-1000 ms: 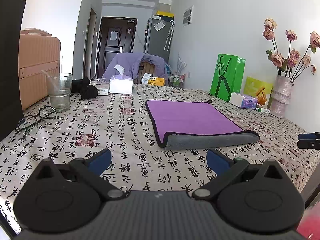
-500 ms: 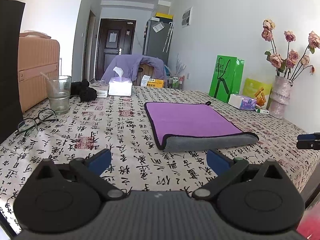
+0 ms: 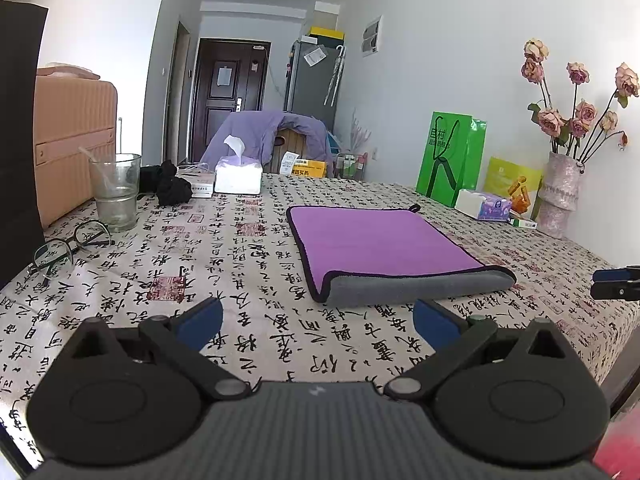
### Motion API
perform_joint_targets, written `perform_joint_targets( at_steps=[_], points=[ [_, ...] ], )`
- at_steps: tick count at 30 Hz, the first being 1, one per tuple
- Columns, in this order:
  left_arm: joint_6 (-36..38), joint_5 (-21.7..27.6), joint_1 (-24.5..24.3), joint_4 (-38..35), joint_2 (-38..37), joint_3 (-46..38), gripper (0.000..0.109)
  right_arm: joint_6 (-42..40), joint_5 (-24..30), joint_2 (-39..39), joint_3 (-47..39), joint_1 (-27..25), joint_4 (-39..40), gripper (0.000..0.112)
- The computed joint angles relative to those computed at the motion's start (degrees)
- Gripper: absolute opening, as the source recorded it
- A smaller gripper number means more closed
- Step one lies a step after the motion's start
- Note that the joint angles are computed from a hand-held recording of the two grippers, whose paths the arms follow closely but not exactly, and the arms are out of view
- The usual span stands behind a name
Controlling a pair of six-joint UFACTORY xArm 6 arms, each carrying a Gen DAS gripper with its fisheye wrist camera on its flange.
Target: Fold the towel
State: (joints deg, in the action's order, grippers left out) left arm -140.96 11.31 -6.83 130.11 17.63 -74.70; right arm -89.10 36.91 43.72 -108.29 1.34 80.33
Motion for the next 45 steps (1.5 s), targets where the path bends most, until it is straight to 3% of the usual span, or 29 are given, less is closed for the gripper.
perform_joint_targets(
  at_steps=[5,13,19,39,45],
  points=[
    [-3.0,0.6,-0.3,2.6,0.1,-0.4,0.103,0.0,0.1,0.2,-0.3,0.0,0.0,0.103],
    [-15.1,1.5,-0.7,10.8,0.9,-1.8,0.103,1.4,0.1,2.1,-3.1,0.2,-1.3,0.103],
    [-9.4,2.0,-0.3,7.0,2.3,-2.9,0.103,3.0,-0.7,4.2,-6.2,0.6,-2.6,0.103],
    [-9.3,-0.5,1.1,6.4,8.2,-11.1,0.103,11.1,-0.1,15.0,-21.9,2.1,-8.9,0.103],
    [-5.2,-2.8,1.9,3.4,11.6,-15.7,0.103,18.6,1.1,22.3,-33.2,2.4,-14.5,0.103]
  ],
)
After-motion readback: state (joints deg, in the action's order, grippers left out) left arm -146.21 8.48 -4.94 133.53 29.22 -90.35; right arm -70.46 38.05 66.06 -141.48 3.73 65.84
